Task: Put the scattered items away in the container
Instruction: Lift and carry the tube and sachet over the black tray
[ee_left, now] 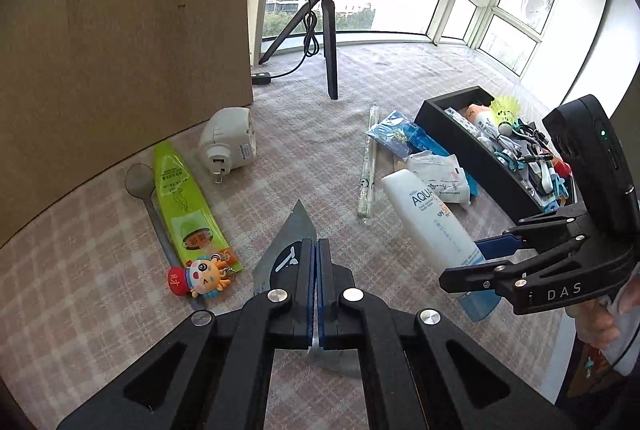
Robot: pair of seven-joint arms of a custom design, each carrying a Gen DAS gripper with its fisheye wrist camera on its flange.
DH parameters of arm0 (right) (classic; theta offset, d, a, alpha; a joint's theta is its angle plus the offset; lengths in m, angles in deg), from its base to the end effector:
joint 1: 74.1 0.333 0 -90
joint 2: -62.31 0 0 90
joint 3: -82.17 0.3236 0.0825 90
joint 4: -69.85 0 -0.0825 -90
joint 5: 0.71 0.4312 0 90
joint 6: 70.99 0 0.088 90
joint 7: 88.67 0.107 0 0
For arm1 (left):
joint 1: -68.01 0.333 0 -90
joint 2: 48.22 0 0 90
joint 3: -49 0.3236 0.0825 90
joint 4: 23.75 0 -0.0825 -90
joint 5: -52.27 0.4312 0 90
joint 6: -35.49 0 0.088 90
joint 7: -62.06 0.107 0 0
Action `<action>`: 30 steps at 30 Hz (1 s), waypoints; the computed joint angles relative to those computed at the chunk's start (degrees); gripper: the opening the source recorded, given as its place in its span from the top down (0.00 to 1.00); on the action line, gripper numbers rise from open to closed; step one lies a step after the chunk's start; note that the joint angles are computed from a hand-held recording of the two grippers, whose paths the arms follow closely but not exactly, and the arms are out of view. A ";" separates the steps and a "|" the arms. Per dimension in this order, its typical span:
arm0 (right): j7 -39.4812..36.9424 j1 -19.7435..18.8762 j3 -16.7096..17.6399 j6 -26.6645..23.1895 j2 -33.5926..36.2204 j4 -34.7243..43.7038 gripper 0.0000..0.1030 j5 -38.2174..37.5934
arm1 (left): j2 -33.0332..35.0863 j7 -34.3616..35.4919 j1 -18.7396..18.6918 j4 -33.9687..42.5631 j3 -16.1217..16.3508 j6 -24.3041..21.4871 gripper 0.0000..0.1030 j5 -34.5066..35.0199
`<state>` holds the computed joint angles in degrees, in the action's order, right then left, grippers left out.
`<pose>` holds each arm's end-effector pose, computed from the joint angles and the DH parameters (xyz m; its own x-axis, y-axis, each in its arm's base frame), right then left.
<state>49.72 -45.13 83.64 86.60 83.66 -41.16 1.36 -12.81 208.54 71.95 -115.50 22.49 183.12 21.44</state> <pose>0.5997 0.3495 0.3155 -0.2764 -0.8981 -0.3421 -0.8923 0.3720 -0.2557 0.7316 -0.2343 0.3204 -0.7754 -0.5984 0.2015 -0.5726 0.5318 -0.6240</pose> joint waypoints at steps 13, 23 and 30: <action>5.98 -0.53 -3.22 7.57 -9.97 -11.78 0.57 -6.65 | -7.43 -2.51 -1.54 -6.80 -1.12 4.32 1.00 -2.80; 10.17 -10.37 -2.24 7.59 -26.25 -28.61 0.57 -14.34 | -11.91 0.42 -7.61 -9.99 -4.29 5.75 1.00 -9.49; 1.72 -18.60 -3.25 3.84 -36.37 -36.61 0.57 -12.85 | -10.64 -1.00 -14.35 -8.35 -5.69 7.00 1.00 -10.63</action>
